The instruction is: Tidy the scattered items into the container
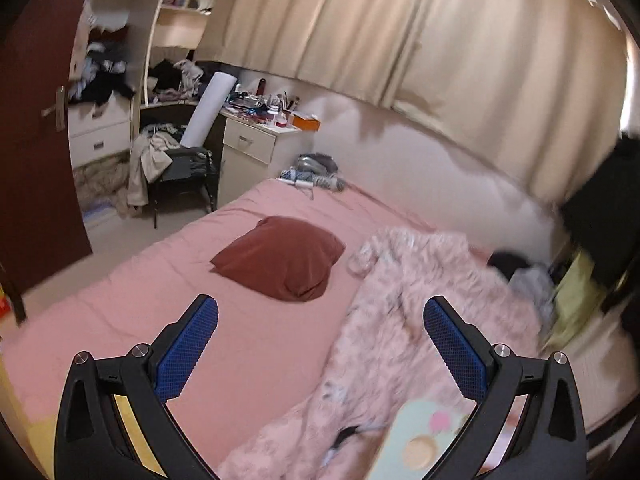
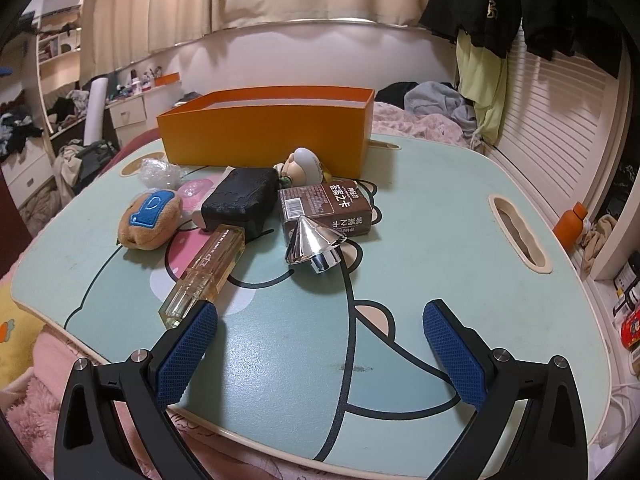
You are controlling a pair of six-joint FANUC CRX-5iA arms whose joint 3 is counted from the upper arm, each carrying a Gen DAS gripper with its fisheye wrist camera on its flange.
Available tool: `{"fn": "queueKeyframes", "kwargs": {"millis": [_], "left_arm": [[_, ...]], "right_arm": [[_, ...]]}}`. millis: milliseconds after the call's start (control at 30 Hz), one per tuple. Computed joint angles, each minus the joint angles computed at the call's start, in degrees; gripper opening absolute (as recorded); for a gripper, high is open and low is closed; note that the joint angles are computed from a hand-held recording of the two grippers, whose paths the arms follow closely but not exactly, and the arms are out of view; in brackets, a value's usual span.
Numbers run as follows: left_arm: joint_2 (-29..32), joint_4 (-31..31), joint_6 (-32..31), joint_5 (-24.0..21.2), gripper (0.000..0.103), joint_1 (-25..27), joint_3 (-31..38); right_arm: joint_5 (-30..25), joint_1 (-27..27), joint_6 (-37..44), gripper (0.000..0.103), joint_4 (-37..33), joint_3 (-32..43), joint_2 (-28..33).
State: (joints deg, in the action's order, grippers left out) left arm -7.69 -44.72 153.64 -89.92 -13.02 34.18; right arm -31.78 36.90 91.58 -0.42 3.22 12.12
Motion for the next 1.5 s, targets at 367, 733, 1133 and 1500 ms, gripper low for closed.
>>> {"fn": "queueKeyframes", "kwargs": {"millis": [367,733,1133,1500], "left_arm": [[0.87,-2.42,1.16,12.45,0.103,-11.31,-3.44],[9.77,15.56,-7.42,37.18,0.103,-17.1,-12.81],[23.54,12.77,-3.79,33.31,0.103,-26.53,-8.89],[32.19,15.52,-8.37,27.44,0.072,-24.79,0.31]], "right_arm": [[0.22,0.11,0.41,0.103,-0.44,0.0,-0.13],[0.23,0.02,0.99,0.103,-0.78,0.06,-0.08],[0.11,-0.02,1.3,0.103,-1.01,0.18,-0.06],[0.07,-0.08,1.76,0.103,-1.31,0.16,-0.11]]}}
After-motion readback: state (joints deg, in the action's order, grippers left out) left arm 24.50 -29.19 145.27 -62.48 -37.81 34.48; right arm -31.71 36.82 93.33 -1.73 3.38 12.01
